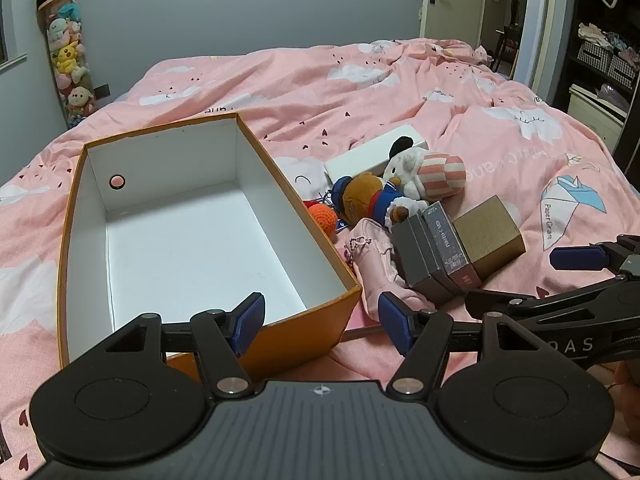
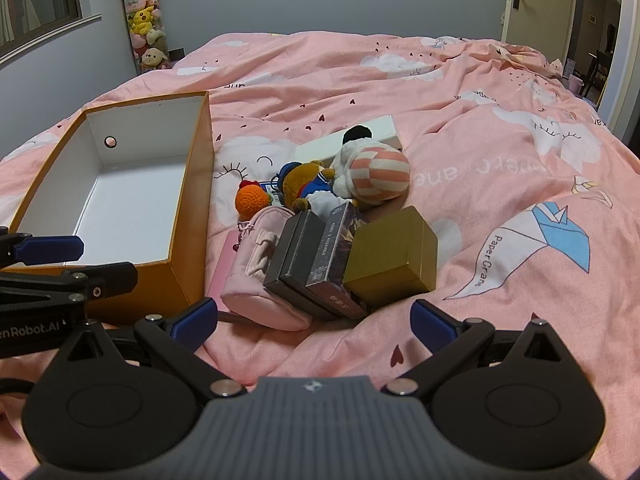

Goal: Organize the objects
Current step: 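Move both grippers toward the pile of boxes beside the white box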

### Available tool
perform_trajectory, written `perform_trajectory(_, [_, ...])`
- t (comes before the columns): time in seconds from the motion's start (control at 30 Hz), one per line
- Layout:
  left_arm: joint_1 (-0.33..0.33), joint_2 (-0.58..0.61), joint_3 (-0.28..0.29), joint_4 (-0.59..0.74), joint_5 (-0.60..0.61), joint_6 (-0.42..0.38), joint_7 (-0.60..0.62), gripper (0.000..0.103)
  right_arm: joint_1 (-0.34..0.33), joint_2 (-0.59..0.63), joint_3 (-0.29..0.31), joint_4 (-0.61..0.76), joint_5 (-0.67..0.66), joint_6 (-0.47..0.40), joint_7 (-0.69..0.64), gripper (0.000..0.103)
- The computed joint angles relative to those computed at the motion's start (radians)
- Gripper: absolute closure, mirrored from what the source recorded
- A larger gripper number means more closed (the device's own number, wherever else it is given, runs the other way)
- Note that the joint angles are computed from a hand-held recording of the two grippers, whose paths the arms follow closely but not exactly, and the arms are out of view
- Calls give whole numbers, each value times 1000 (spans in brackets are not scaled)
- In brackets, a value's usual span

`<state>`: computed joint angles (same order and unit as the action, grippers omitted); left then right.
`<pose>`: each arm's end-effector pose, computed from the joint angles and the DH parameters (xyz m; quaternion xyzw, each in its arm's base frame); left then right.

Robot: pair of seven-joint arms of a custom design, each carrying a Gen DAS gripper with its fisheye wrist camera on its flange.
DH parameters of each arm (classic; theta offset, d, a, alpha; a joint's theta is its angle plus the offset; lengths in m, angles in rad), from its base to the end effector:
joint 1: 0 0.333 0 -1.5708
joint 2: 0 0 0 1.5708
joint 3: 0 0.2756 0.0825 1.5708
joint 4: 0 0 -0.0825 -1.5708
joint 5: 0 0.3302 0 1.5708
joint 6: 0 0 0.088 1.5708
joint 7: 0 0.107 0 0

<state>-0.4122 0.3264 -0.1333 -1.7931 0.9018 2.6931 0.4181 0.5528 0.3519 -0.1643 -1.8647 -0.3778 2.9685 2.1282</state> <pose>0.5178 -0.3353 0.4157 -0.6254 0.6816 -0.2786 0.2580 0.5599 0.2677 0.4097 -0.7196 0.5819 -0.2266 0.3036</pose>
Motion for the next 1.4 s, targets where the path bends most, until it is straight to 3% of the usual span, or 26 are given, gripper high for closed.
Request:
perform_trajectory(0.43, [0,5,-4,3,-15,-3,23,29,-7,-1,7,-5,14,0,-14,1])
perform_trajectory(0.6, [0,23,-12,32,-37,-10,95,29,-35,-5,30,-8,57,0,-55,1])
perform_trajectory(0.73, [12,48,-27,68,-93,0,205,32,-34,1,15,12,53,-23,-52,1])
perform_trajectory(0.9, [-2,101,-21,158,-140,-20,302,32,-34,28,-10,58,22,-49,-38,4])
perform_trajectory(1.03, [4,159,-33,249,-226,-28,418,32,-81,60,27,111,74,-81,-92,15])
perform_trajectory(1.2, [-9,257,-35,399,-322,-66,548,33,-124,108,60,189,154,-129,-161,22])
perform_trajectory(1.4, [-2,392,-69,604,-490,-144,703,45,-199,166,121,283,298,-183,-270,31])
